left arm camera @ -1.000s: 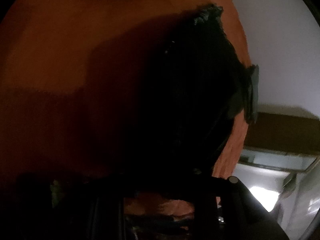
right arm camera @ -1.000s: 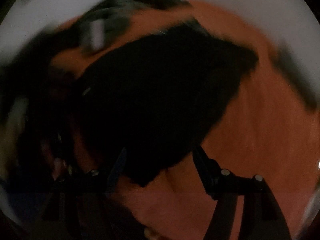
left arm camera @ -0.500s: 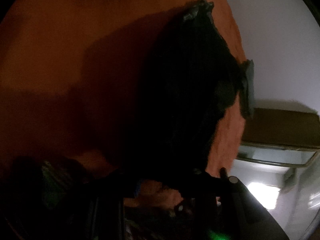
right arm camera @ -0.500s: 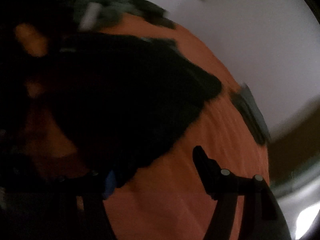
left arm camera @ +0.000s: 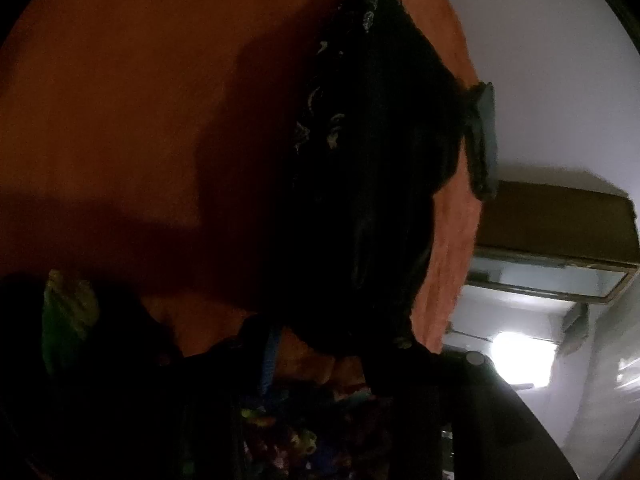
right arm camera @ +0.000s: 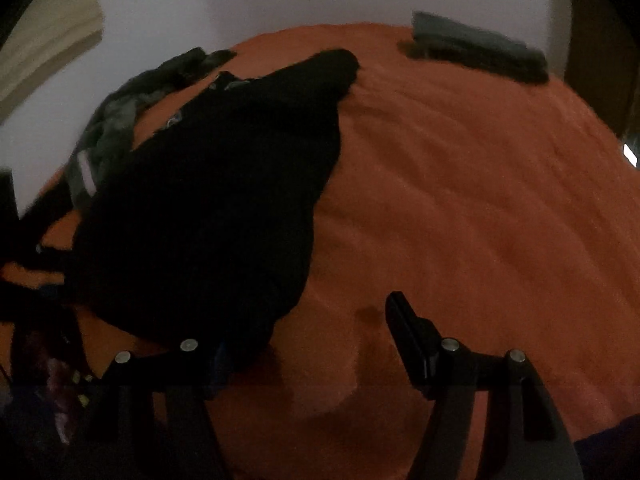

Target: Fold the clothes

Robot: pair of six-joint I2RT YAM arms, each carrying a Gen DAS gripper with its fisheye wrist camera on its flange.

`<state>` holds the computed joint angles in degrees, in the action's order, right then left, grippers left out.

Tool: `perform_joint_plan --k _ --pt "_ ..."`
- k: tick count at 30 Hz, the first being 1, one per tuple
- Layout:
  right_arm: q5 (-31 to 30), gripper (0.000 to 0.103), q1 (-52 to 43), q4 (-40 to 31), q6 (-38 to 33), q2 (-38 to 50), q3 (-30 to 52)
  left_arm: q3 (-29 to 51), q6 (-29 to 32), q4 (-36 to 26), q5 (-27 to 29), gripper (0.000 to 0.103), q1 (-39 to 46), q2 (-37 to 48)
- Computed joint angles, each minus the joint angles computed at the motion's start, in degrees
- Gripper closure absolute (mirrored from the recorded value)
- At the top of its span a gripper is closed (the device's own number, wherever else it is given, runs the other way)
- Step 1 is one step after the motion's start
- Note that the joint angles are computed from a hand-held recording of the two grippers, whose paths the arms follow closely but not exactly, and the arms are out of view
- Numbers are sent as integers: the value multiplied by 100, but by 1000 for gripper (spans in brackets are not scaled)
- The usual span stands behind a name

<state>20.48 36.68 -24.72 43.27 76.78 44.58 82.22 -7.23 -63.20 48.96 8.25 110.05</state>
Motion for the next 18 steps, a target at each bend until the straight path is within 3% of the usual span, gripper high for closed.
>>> perform_joint_plan --k 4,7,10,13,15,18 --pt "-658 36 -298 164 23 -32 -147 -182 -367 91 22 67 183 -137" --pt "-1393 34 -797 621 115 -203 -441 4 -501 30 47 67 206 -324" --pt "-1750 34 -1062 1118 441 -544 -957 232 -568 -10 -145 67 181 -650" --pt "-1033 34 -593 758 591 -545 -773 508 -739 154 -517 67 -137 -941" --pt "-646 34 -293 565 721 -560 -689 739 -680 132 -382 67 -393 -824" --pt "-640 34 -323 560 850 -675 -774 1043 -586 109 -977 67 -1035 -437"
